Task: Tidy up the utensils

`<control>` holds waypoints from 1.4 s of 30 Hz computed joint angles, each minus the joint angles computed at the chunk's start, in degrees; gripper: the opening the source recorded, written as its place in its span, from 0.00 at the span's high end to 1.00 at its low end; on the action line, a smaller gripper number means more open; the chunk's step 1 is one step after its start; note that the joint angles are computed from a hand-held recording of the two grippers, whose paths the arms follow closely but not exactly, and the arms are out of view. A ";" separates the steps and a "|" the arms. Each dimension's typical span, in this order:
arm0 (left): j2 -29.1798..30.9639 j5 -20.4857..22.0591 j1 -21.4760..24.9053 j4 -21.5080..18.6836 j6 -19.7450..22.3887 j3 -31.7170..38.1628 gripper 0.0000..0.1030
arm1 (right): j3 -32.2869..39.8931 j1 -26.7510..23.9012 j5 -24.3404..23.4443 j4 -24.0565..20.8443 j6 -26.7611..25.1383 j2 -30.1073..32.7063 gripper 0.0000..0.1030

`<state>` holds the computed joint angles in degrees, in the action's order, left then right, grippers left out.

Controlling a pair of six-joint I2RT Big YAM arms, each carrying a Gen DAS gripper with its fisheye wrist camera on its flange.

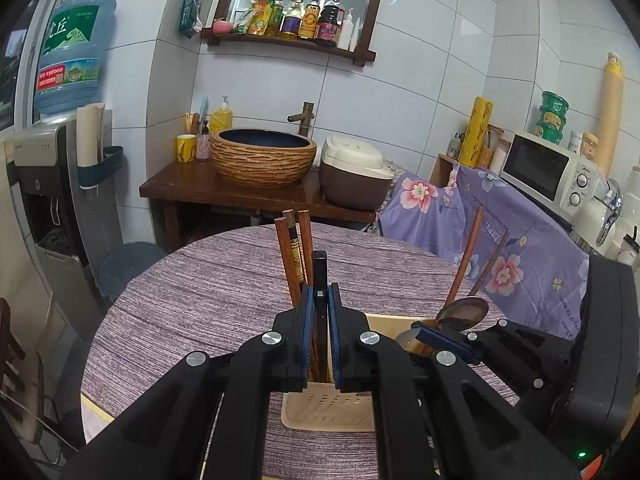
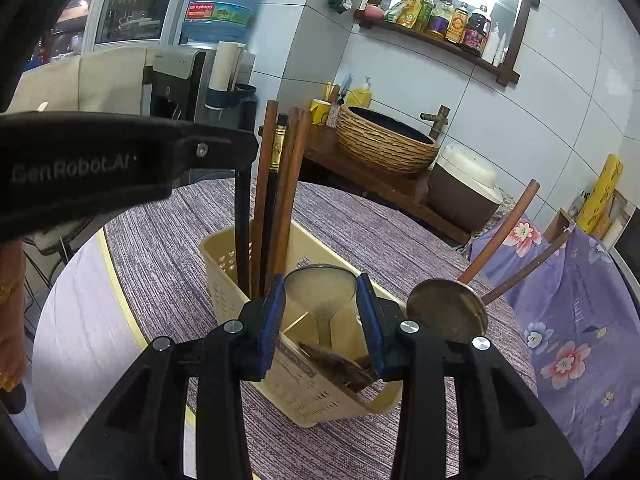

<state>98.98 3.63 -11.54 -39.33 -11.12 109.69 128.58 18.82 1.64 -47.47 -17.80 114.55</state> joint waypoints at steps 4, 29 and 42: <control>-0.62 0.36 0.07 0.57 0.45 -0.49 0.91 | -2.50 0.11 0.18 2.34 -0.60 -1.32 0.60; -32.59 -13.77 -4.65 36.00 3.24 -49.60 0.05 | -60.74 -1.54 5.25 36.37 21.16 -38.47 0.06; -41.99 -23.34 -11.35 36.02 1.35 -62.73 0.05 | -78.92 2.69 8.58 40.73 26.02 -52.90 0.06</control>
<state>57.00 -19.71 -22.89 -3.31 -9.77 46.96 49.66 21.51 10.23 -6.74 8.22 61.64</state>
